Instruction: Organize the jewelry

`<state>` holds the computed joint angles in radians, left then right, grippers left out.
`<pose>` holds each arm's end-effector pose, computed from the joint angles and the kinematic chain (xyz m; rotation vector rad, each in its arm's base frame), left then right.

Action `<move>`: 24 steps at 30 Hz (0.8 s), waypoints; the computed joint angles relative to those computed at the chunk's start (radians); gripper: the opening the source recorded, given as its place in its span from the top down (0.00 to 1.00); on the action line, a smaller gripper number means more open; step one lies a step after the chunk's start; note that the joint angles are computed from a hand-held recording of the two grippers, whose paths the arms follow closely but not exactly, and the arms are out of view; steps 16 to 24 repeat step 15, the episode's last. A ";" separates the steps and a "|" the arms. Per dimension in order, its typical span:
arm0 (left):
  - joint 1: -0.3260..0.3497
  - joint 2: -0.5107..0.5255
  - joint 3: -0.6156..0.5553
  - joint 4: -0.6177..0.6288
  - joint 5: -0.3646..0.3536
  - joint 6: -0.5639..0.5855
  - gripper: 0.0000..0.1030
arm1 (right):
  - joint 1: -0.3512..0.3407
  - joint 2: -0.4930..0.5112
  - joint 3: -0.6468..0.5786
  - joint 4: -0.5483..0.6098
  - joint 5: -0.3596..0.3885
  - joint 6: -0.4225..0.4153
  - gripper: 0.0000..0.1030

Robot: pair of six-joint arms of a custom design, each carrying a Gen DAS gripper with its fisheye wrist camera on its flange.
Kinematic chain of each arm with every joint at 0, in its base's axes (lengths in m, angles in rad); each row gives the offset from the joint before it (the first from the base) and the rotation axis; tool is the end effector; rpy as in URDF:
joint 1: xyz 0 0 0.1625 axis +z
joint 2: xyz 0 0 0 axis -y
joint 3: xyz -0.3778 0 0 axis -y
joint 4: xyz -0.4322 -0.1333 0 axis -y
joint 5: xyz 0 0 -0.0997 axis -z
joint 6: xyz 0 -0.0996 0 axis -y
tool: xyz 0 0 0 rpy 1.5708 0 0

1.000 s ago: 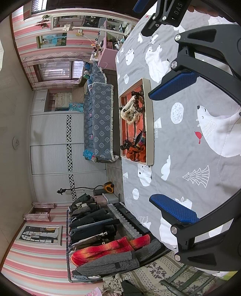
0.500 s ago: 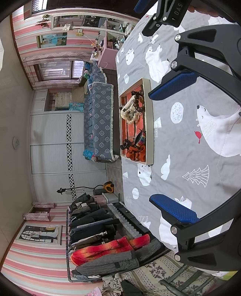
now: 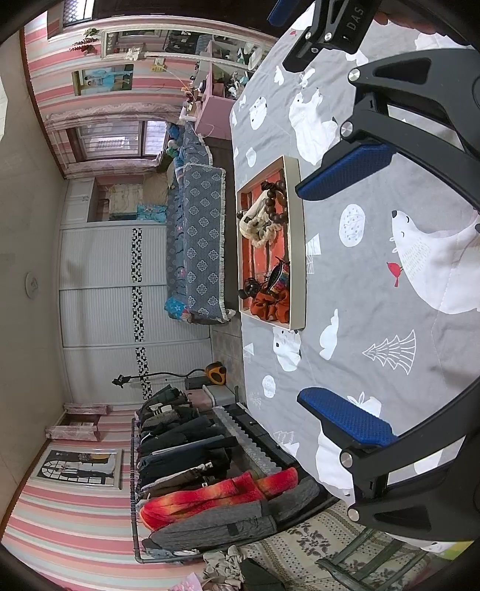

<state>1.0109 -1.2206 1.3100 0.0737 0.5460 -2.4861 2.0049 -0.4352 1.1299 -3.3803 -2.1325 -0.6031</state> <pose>-0.1309 -0.6201 0.3720 0.3008 1.8380 -1.3799 0.4068 -0.6868 0.0975 0.7432 -2.0965 1.3065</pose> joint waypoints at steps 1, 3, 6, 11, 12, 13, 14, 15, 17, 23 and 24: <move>0.000 0.000 0.000 0.000 0.000 0.000 0.05 | 0.000 0.000 -0.001 0.002 -0.001 0.000 0.04; 0.000 0.000 -0.001 0.000 0.001 0.002 0.05 | 0.000 0.000 -0.001 0.002 -0.001 0.000 0.04; 0.000 0.000 -0.001 -0.001 -0.001 0.002 0.05 | 0.000 0.000 -0.001 0.002 -0.001 0.001 0.04; 0.001 0.004 -0.007 0.016 0.001 -0.011 0.05 | -0.001 -0.002 0.002 0.002 0.000 0.000 0.04; 0.001 0.004 -0.008 0.023 0.002 -0.017 0.05 | -0.001 -0.001 0.002 -0.001 0.000 -0.001 0.04; 0.002 0.006 -0.010 0.025 0.003 -0.019 0.05 | 0.000 0.000 0.001 -0.005 -0.002 -0.004 0.04; 0.002 0.004 -0.008 0.023 0.004 -0.018 0.05 | 0.000 0.002 -0.001 -0.007 -0.004 -0.007 0.04; 0.002 0.004 -0.008 0.021 0.003 -0.016 0.05 | 0.000 0.003 -0.003 -0.006 -0.005 -0.009 0.04; 0.002 0.004 -0.008 0.021 0.003 -0.016 0.05 | 0.000 0.003 -0.003 -0.006 -0.005 -0.009 0.04; 0.002 0.004 -0.008 0.021 0.003 -0.016 0.05 | 0.000 0.003 -0.003 -0.006 -0.005 -0.009 0.04; 0.002 0.004 -0.008 0.021 0.003 -0.016 0.05 | 0.000 0.003 -0.003 -0.006 -0.005 -0.009 0.04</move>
